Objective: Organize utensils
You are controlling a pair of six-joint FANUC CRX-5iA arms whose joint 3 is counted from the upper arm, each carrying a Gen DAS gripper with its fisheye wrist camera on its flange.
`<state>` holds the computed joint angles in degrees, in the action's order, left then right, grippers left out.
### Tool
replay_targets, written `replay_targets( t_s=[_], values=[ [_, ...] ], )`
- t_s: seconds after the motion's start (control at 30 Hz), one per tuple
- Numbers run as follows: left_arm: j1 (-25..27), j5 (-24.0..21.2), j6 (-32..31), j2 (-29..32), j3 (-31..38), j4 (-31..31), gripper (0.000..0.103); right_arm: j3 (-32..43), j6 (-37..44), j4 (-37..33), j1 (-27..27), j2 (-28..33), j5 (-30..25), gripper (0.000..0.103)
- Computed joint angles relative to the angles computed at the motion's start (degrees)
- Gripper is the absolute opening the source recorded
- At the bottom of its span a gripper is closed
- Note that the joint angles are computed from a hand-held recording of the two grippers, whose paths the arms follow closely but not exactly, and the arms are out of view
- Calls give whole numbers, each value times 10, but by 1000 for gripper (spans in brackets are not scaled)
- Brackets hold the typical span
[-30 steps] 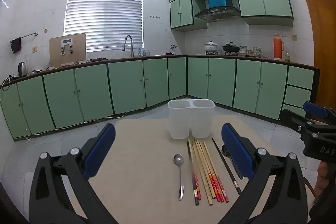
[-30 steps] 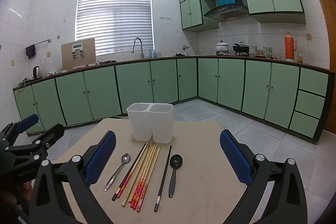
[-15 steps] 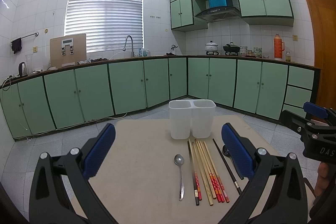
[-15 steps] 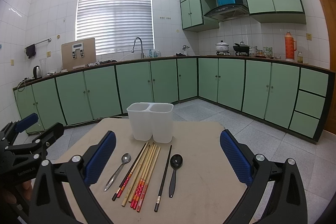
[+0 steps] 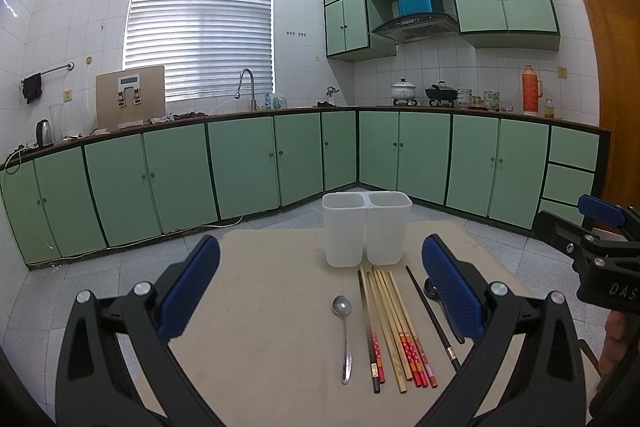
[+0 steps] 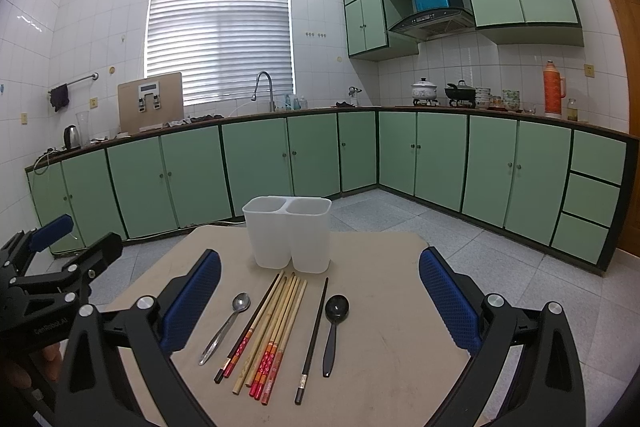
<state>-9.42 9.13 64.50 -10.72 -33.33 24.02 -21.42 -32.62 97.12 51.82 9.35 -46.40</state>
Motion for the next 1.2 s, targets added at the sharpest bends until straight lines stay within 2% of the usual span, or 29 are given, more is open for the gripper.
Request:
replay_targets(
  t_s=[0.03,0.2,0.37,0.97,1.2],
  values=[
    [6,-9,20,-4,3,-22,98,0,0,0,0,0,0,97],
    [10,-13,30,-5,6,-33,98,0,0,0,0,0,0,97],
    [5,-7,9,-7,0,-10,98,0,-1,1,0,1,0,97],
    [8,-11,14,-7,2,-16,98,-4,-8,7,-5,1,3,97],
    [4,-6,-4,-9,-2,3,98,-3,-7,6,-4,2,3,97]
  ],
)
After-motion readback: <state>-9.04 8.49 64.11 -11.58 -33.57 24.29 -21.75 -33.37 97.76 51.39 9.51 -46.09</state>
